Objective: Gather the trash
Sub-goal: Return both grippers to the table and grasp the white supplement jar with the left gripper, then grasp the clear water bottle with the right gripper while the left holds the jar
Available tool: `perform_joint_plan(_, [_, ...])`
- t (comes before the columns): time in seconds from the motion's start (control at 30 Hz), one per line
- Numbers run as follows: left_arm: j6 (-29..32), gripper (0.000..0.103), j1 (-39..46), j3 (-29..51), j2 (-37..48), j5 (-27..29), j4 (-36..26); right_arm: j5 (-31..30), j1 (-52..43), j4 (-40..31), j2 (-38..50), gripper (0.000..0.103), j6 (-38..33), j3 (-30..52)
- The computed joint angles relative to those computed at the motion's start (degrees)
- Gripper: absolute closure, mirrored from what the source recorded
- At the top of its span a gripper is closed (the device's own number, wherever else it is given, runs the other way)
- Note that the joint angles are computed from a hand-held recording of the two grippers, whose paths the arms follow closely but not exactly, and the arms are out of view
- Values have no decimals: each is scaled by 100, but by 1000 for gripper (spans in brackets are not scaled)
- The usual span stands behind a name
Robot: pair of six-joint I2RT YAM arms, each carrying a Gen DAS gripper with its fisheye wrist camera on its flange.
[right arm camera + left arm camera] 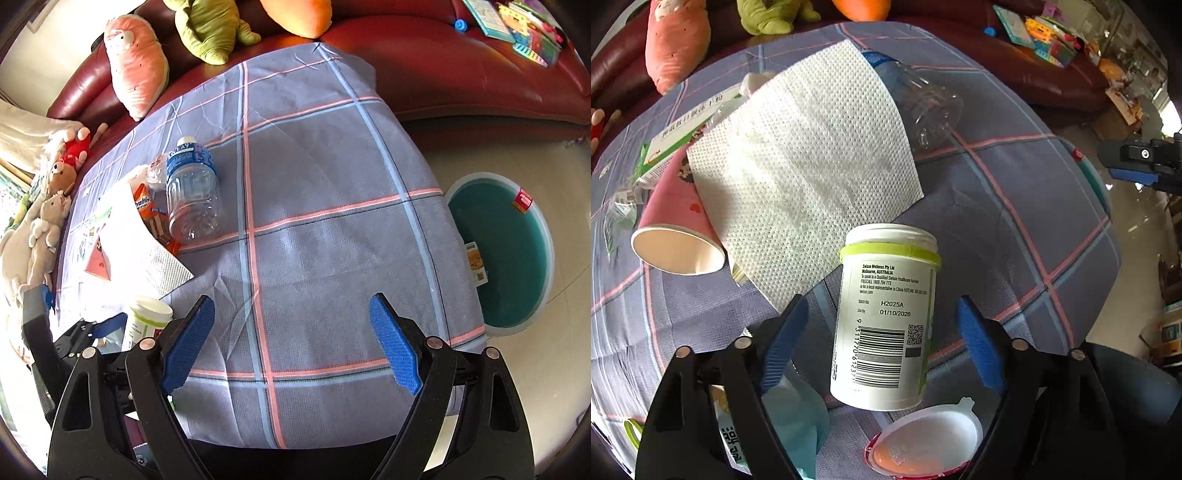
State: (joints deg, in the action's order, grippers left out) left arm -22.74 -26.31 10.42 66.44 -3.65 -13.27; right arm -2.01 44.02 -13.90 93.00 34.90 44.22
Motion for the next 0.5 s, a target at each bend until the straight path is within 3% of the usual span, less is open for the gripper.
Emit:
perform_joint_plan(0.1, [317, 51, 461, -57, 541, 334, 514, 20, 52, -20, 39, 21, 8, 46])
perform_joint_plan(0.17, [357, 52, 519, -98, 310, 308, 462, 38, 85, -70, 132, 21, -9, 146])
perform_joint_plan(0.27, [700, 52, 1109, -59, -598, 800, -134, 60, 97, -202, 330, 21, -82, 400])
perform_joint_plan(0.4, [1461, 52, 2389, 304, -1695, 1584, -1146, -37, 85, -268, 663, 21, -177, 809])
perform_joint_plan(0.5, [1894, 52, 3248, 688, -1890, 1989, -1444, -99, 76, -409, 1059, 21, -303, 1330])
